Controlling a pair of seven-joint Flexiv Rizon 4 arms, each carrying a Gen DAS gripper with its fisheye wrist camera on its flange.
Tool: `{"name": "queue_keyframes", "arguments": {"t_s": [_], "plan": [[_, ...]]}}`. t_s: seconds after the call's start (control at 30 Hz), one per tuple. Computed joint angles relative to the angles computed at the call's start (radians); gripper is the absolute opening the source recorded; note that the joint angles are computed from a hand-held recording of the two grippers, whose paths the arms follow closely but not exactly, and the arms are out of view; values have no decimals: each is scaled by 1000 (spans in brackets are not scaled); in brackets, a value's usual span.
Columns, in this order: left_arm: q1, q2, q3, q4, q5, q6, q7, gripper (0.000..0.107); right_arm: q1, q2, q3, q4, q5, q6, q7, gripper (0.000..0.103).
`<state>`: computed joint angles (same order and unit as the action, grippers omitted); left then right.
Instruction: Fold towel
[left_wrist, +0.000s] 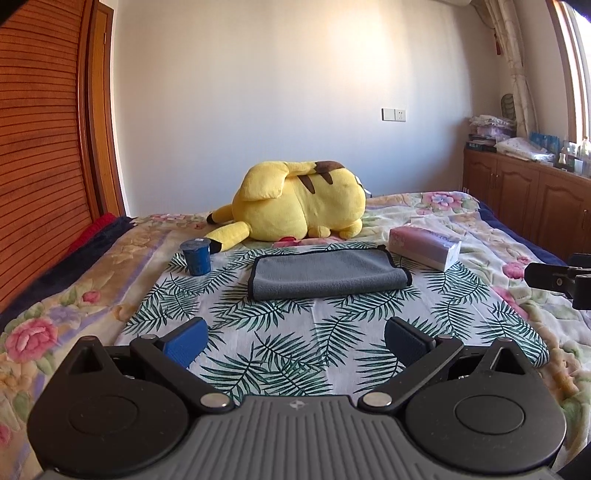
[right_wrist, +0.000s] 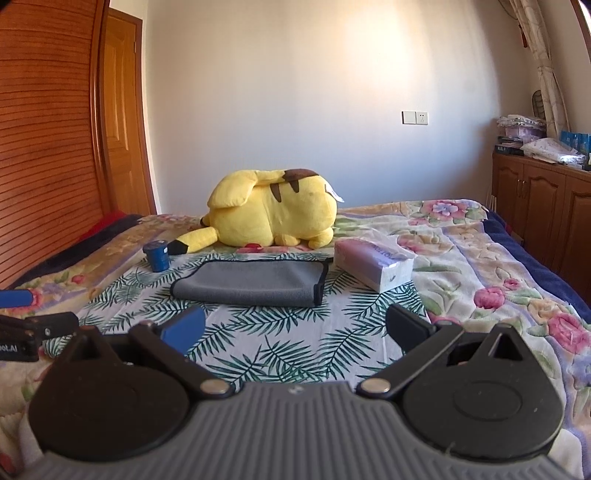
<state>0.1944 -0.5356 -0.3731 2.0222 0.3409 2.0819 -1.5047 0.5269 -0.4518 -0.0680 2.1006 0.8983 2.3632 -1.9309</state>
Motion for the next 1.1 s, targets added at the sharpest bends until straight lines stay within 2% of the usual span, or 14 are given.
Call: {"name": "queue_keyframes", "arguments": {"t_s": [0.67, 1.1], "plan": [[-40, -3, 58, -17, 23, 75, -13, 87, -20, -15, 25, 10, -24, 68, 17, 103], [-48, -3, 75, -23, 40, 91, -28, 87, -35, -24, 38, 8, -32, 105, 20, 103]]}}
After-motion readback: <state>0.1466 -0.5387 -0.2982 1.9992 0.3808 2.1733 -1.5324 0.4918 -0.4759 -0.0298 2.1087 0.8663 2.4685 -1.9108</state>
